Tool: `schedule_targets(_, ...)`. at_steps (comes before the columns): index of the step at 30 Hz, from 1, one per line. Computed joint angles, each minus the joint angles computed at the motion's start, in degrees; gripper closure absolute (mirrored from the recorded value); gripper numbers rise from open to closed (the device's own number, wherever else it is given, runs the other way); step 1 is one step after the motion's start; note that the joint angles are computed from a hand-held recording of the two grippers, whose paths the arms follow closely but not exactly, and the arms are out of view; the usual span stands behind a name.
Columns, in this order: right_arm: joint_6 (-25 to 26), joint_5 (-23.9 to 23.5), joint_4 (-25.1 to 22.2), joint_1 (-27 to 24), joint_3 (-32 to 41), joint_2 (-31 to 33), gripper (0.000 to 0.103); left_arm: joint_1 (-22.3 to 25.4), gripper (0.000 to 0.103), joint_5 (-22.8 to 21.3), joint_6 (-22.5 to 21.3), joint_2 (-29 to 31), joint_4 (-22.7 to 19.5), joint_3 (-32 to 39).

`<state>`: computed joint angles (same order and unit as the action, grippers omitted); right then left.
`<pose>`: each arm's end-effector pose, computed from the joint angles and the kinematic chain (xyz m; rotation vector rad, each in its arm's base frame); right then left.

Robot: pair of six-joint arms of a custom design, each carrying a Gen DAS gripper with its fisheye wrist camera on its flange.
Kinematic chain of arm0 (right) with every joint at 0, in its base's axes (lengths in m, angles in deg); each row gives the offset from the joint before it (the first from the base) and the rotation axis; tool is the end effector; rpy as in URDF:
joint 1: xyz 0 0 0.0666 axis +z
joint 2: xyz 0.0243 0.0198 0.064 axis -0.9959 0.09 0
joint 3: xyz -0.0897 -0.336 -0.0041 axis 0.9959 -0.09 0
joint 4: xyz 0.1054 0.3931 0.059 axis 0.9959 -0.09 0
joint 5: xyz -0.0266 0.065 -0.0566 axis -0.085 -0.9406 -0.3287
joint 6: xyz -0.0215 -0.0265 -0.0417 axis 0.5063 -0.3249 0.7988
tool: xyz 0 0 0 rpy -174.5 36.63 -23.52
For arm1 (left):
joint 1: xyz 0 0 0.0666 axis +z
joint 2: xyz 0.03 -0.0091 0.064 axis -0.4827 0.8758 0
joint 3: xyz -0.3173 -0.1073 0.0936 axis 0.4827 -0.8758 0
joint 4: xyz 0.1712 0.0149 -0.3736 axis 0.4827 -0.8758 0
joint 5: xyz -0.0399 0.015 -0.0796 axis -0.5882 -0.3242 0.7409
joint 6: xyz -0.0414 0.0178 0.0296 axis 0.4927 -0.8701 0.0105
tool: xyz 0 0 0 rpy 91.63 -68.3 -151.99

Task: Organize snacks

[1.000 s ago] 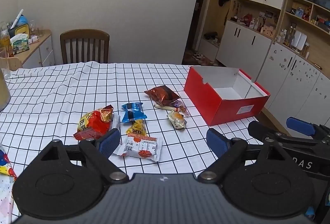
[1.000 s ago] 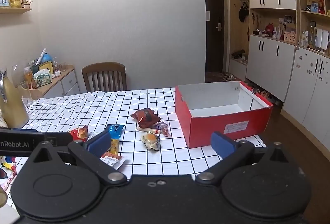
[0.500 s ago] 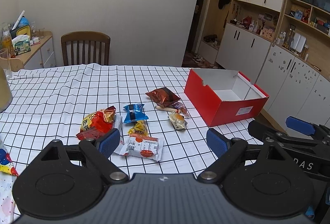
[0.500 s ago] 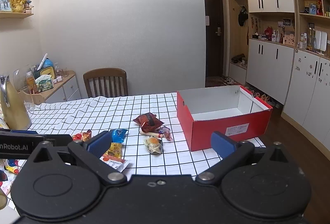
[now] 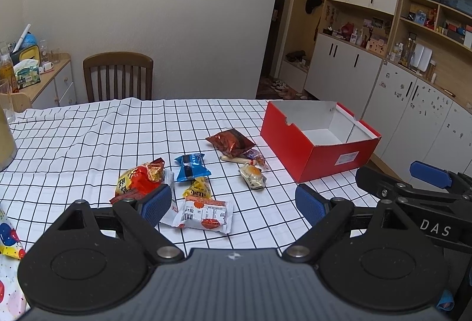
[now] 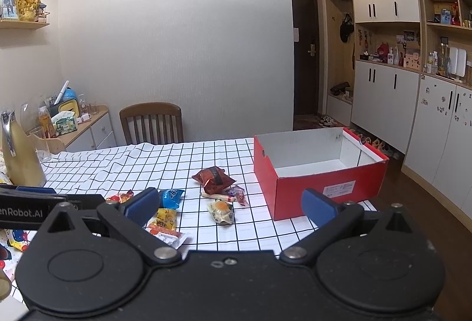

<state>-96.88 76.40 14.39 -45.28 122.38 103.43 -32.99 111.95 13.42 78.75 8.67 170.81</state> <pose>0.4298 0.3221 0.5902 0.2769 2.0042 -0.0733 0.4998 -0.0504 0.5782 0.4307 2.1465 -0.4121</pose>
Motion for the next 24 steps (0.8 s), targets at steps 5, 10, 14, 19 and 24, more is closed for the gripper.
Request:
schedule_targets(5, -0.21, 0.93, 0.65, 0.17, -0.59, -0.40, 0.000, 0.18, 0.012, 0.73, -0.54, 0.23, -0.10, 0.49)
schedule_targets(10, -0.47, 1.76, 0.42, 0.31, -0.10, -0.09, 0.000, 0.23, 0.012, 1.27, -0.72, 0.50, -0.14, 0.89)
schedule_targets(14, 0.28, 3.02, 1.18, 0.66, -0.53, -0.30, 0.000, 0.29, 0.012, 1.59, -0.53, 0.77, -0.07, 1.18)
schedule_targets(19, 1.12, 3.69, 1.66, 0.78, -0.52, -0.32, 0.000, 0.35, 0.012, 1.77, -0.75, 0.39, 0.40, 0.75)
schedule_targets(24, 2.34, 4.26, 2.61, 1.14, -1.18, -0.64, 0.000, 0.35, 0.012, 1.68, -0.84, 0.44, -0.07, 0.91)
